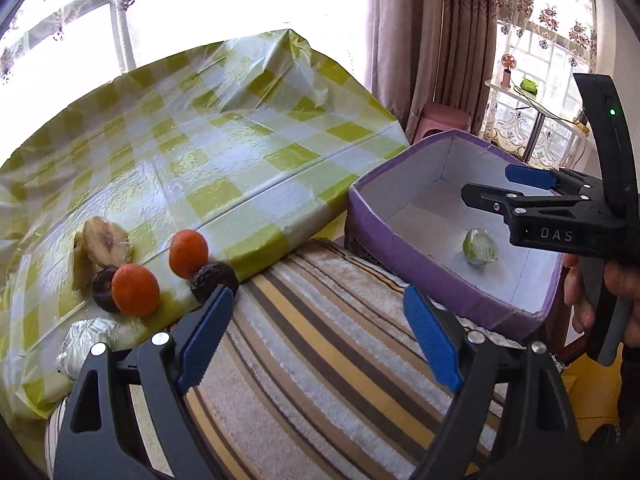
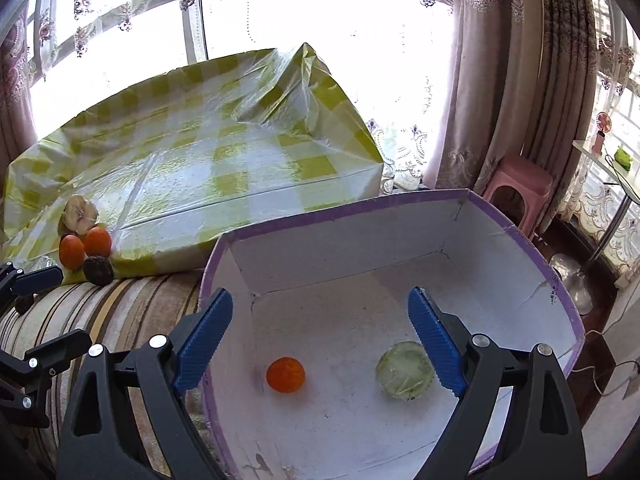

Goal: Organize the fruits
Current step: 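Move both open tools back to the fruit on the checked sheet, then grasp the dark brown round fruit with the left tool while the right tool grasps an orange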

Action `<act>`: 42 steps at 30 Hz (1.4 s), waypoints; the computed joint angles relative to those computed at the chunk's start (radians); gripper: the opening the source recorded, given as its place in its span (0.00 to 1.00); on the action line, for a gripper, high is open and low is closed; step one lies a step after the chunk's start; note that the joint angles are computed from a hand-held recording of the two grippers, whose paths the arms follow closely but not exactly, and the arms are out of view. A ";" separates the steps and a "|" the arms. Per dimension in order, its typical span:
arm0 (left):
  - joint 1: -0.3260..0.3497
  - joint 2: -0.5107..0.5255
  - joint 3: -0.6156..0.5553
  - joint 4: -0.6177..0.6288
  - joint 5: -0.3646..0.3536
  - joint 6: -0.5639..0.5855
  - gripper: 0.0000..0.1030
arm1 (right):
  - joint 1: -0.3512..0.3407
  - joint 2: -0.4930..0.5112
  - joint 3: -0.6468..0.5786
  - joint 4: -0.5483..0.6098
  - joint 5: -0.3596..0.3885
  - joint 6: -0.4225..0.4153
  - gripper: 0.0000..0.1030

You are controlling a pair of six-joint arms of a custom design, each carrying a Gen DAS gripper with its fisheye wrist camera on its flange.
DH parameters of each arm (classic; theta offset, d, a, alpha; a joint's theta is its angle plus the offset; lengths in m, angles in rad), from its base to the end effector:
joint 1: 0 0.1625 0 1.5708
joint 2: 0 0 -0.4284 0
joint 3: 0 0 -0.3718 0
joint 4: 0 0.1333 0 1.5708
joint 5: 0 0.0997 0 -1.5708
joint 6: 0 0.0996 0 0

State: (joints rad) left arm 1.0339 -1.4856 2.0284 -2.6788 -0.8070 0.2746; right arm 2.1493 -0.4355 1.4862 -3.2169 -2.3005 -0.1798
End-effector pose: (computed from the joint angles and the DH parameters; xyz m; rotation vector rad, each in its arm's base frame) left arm -0.0705 -0.5138 0.3899 0.6732 2.2588 -0.7969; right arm 0.4373 -0.5473 0.0150 0.6256 -2.3283 0.9012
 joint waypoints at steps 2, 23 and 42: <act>0.002 -0.056 0.029 -0.005 0.024 -0.024 0.84 | 0.010 0.014 -0.015 0.030 0.036 0.021 0.84; 0.164 -0.317 0.044 0.070 0.046 -0.231 0.65 | 0.064 0.222 -0.344 0.387 0.261 0.055 0.84; 0.224 -0.259 -0.017 0.094 -0.049 -0.238 0.59 | 0.066 0.420 -0.729 0.600 0.248 0.023 0.80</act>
